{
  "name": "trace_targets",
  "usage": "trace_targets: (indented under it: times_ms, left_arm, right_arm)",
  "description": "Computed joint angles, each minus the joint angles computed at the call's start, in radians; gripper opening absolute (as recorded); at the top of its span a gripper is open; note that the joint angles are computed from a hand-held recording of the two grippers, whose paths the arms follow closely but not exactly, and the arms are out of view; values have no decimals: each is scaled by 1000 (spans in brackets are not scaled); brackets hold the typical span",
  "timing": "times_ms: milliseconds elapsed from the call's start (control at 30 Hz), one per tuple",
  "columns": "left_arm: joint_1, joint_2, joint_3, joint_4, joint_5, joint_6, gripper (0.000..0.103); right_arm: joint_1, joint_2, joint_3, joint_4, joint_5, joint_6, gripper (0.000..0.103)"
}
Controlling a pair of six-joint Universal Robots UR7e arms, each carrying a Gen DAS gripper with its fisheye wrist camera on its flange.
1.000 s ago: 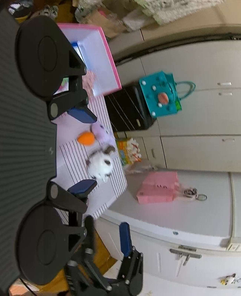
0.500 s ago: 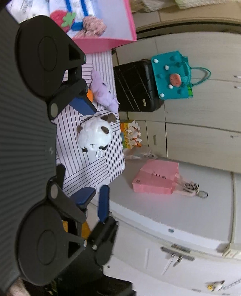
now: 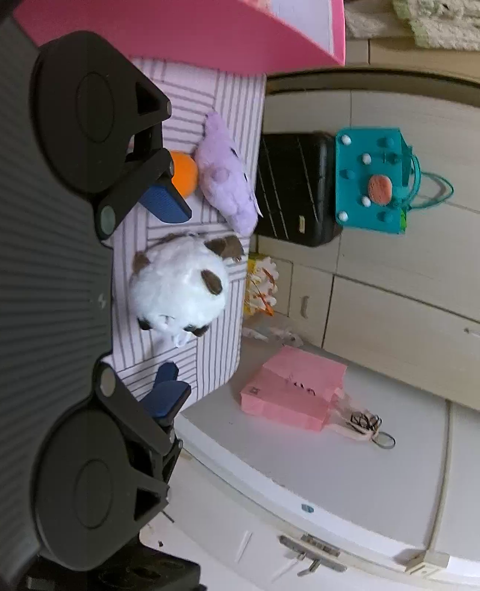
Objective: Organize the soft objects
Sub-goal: 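Close the left tool on the white-and-brown panda plush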
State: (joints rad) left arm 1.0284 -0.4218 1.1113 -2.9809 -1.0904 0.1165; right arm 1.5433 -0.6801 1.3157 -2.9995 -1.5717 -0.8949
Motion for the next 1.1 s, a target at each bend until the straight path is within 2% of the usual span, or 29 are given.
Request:
trace_targets:
  times_ms: [133,300,433,500,633,733,867,1100]
  left_arm:
    - [5,48,-61,2,36,22,93]
    - [20,71,-123,99,12,-36,91]
    - [26,90,-152,110,37,-59,87]
    - [24,94,-164,150,67,-70,82]
    - [38,88,-166,178,8,-92,73]
    - [45,87,-163,177,-35,-97,61]
    - [45,88,-149,144,-37,-83,57]
    - [48,83,-131,128,-46,-106,56]
  right_arm:
    - [4,32,-52,37,-24,23,88]
    - [8,59,-99,82,-49,10,83]
    - [9,76,-112,72,-66,-2,81]
    - [8,80,-117,72,-65,0,80]
    - [9,89,-131,82,-73,-7,78]
    - [8,95,-141,91,-75,4,67]
    - [5,89,-129,78,-67,17,60]
    - [10,97,-138,75,-83,9,58]
